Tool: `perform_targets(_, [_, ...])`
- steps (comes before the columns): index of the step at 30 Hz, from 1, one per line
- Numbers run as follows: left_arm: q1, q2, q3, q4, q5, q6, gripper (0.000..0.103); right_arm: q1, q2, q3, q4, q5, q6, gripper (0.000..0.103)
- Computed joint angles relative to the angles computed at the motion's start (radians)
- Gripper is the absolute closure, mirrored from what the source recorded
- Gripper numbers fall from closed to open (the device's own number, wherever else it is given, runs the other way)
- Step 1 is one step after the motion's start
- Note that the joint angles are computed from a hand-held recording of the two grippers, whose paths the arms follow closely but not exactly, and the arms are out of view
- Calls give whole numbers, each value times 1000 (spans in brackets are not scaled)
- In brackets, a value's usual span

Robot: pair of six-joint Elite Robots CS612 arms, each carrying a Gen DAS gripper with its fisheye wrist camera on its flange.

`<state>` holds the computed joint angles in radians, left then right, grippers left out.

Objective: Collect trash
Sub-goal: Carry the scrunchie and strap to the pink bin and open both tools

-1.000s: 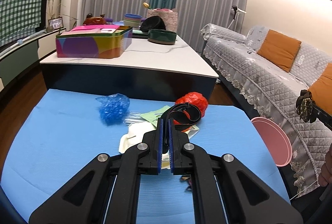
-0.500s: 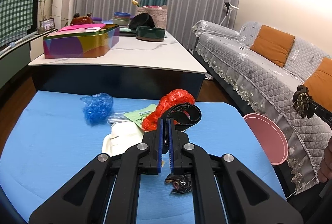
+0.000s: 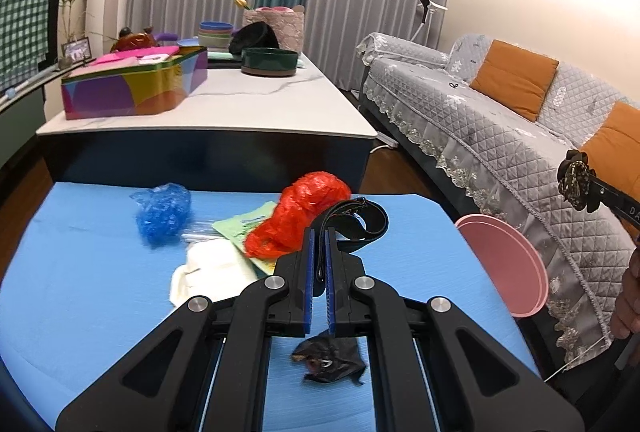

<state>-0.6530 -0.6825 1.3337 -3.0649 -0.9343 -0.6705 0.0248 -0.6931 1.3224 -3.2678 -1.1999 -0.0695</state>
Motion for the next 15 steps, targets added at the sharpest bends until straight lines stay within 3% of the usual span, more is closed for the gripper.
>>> perform_targets(15, [-2,78,-172,56,-54,54,98,-25,23,-37,33,-49,58,74])
